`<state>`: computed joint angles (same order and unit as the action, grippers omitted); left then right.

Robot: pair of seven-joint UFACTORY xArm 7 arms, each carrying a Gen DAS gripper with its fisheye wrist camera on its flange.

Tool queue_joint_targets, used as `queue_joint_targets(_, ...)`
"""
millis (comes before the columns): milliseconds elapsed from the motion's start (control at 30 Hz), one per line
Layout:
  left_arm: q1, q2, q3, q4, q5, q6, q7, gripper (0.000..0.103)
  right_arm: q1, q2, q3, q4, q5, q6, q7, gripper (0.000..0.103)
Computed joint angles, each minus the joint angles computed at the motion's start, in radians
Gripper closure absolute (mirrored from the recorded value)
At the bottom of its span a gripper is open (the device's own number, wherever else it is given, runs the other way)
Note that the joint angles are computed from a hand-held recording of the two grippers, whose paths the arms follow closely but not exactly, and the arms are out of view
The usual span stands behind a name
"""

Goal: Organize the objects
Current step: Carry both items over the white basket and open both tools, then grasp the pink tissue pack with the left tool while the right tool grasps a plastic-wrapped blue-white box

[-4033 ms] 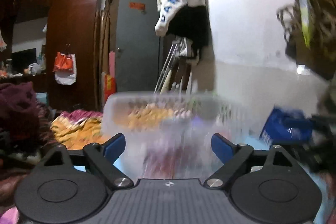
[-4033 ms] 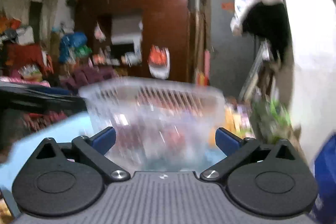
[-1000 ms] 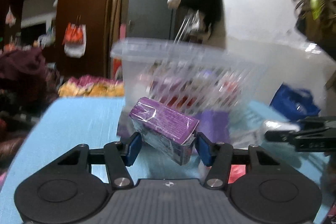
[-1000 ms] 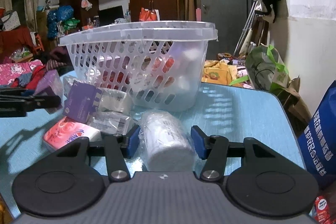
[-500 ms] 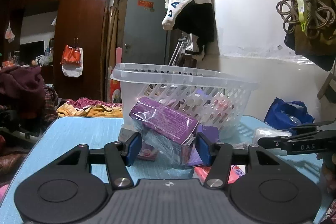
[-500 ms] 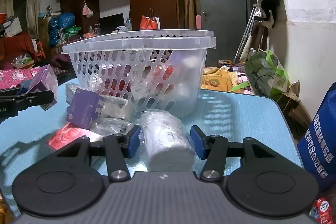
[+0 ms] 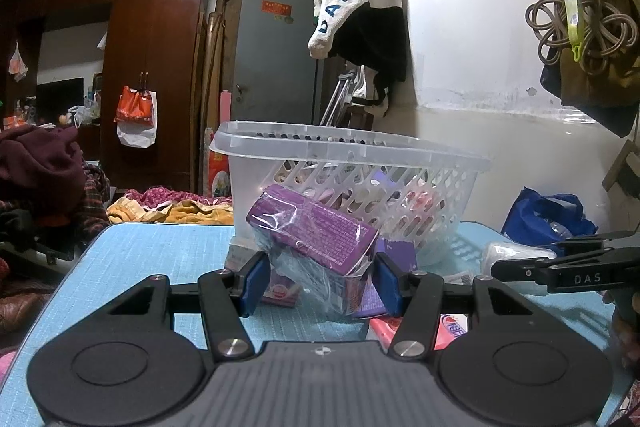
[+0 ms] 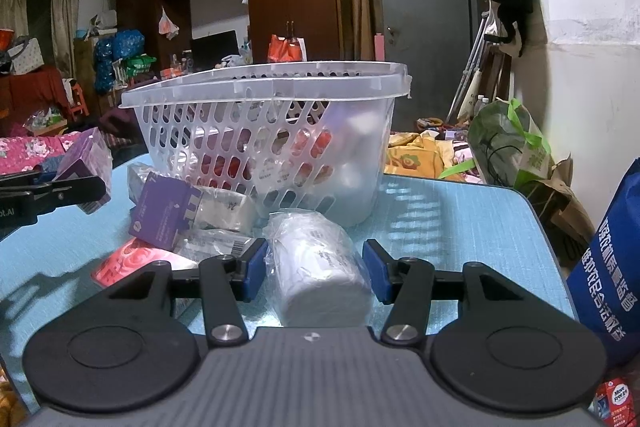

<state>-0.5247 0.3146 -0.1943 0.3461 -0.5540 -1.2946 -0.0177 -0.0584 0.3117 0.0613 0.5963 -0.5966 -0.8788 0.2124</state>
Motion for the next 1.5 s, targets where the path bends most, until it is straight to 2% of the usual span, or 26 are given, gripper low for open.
queue_joint_targets(133, 0.003, 0.008, 0.002, -0.005, 0.008, -0.024, -0.011, 0.043, 0.001, 0.003, -0.001, -0.006, 0.011, -0.022, -0.008, 0.048)
queue_joint_targets(233, 0.019, 0.01, 0.006, -0.029, 0.045, -0.094, -0.069, 0.043, -0.006, 0.004, -0.007, -0.031, 0.021, -0.107, -0.03, 0.048)
queue_joint_targets(300, 0.051, -0.042, 0.012, -0.055, 0.133, -0.098, -0.121, 0.043, -0.051, -0.028, -0.011, -0.054, -0.07, -0.195, 0.055, 0.048)
queue_joint_targets(333, 0.057, -0.071, 0.013, -0.057, 0.143, -0.098, -0.122, 0.043, -0.052, -0.038, -0.033, -0.048, -0.13, -0.252, 0.106, 0.048)
queue_joint_targets(367, 0.056, -0.116, 0.008, -0.049, 0.125, -0.08, -0.102, 0.043, -0.074, -0.06, -0.014, -0.04, -0.159, -0.27, 0.128, 0.048)
queue_joint_targets(400, 0.055, -0.167, 0.006, -0.032, 0.114, -0.033, -0.067, 0.043, -0.054, -0.105, -0.016, -0.034, -0.147, -0.246, 0.131, 0.048)
queue_joint_targets(467, 0.073, -0.25, 0.01, 0.019, 0.138, 0.105, -0.006, 0.043, 0.018, -0.15, -0.004, -0.005, -0.021, -0.197, 0.03, 0.048)
queue_joint_targets(533, 0.092, -0.282, 0.012, 0.106, 0.121, 0.262, 0.035, 0.043, 0.061, -0.148, 0.004, 0.08, 0.013, -0.098, 0.007, 0.048)
queue_joint_targets(600, 0.12, -0.263, 0.025, 0.202, 0.133, 0.396, 0.043, 0.043, 0.064, -0.101, 0.016, 0.214, -0.054, 0.027, 0.09, 0.048)
queue_joint_targets(633, 0.129, -0.246, 0.029, 0.24, 0.132, 0.44, 0.053, 0.043, 0.074, -0.074, 0.016, 0.263, -0.058, 0.065, 0.095, 0.048)
queue_joint_targets(700, 0.145, -0.204, 0.041, 0.321, 0.127, 0.533, 0.058, 0.042, 0.114, -0.032, 0.017, 0.319, 0.038, 0.126, 0.018, 0.047)
queue_joint_targets(767, 0.165, -0.171, 0.056, 0.377, 0.152, 0.611, 0.029, 0.032, 0.14, 0.009, 0.019, 0.358, 0.113, 0.143, -0.06, 0.039)
queue_joint_targets(800, 0.157, -0.15, 0.062, 0.401, 0.118, 0.619, 0.038, 0.028, 0.144, 0.011, 0.032, 0.343, 0.176, 0.125, -0.121, 0.017)
queue_joint_targets(833, 0.143, -0.139, 0.069, 0.411, 0.072, 0.616, 0.058, 0.024, 0.186, 0.008, 0.004, 0.32, 0.246, 0.089, -0.165, 0.0)
queue_joint_targets(867, 0.134, -0.138, 0.072, 0.409, 0.049, 0.611, 0.067, 0.024, 0.209, 0.001, -0.02, 0.295, 0.275, 0.047, -0.168, 0.0)
queue_joint_targets(900, 0.134, -0.147, 0.07, 0.387, 0.06, 0.595, 0.058, 0.024, 0.191, -0.016, -0.015, 0.262, 0.262, 0.016, -0.148, 0.0)
queue_joint_targets(967, 0.124, -0.186, 0.055, 0.293, 0.075, 0.51, 0.042, 0.023, 0.084, -0.064, 0.029, 0.198, 0.11, 0.001, -0.005, 0.0)
queue_joint_targets(1000, 0.113, -0.204, 0.043, 0.241, 0.067, 0.456, 0.041, 0.02, 0.06, -0.08, 0.022, 0.17, 0.046, -0.009, 0.058, 0.0)
queue_joint_targets(1067, 0.088, -0.227, 0.012, 0.135, 0.052, 0.355, 0.023, 0.007, 0.027, -0.092, 0.009, 0.114, -0.029, -0.023, 0.149, 0.0)
queue_joint_targets(1100, 0.07, -0.231, -0.006, 0.093, 0.033, 0.327, 0.023, 0.006, 0.016, -0.089, 0.001, 0.099, -0.071, -0.01, 0.18, 0.0)
queue_joint_targets(1200, 0.006, -0.202, -0.052, 0.028, -0.022, 0.32, 0.064, 0.006, 0.007, -0.07, -0.013, 0.082, -0.147, 0.08, 0.181, 0.0)
queue_joint_targets(1233, -0.014, -0.172, -0.061, 0.027, -0.028, 0.318, 0.064, 0.006, 0.011, -0.057, -0.014, 0.081, -0.137, 0.101, 0.16, 0.0)
queue_joint_targets(1333, -0.055, -0.122, -0.058, 0.078, -0.047, 0.402, 0.105, 0.006, 0.028, -0.036, -0.008, 0.071, -0.038, 0.124, 0.095, 0.0)
queue_joint_targets(1433, -0.137, -0.065, -0.043, 0.173, -0.221, 0.431, 0.248, 0.006, -0.016, -0.016, 0.015, 0.095, -0.088, 0.128, 0.173, 0.0)
queue_joint_targets(1500, -0.151, -0.047, -0.028, 0.218, -0.275, 0.468, 0.297, 0.012, -0.037, -0.011, 0.025, 0.108, -0.132, 0.13, 0.225, 0.0)
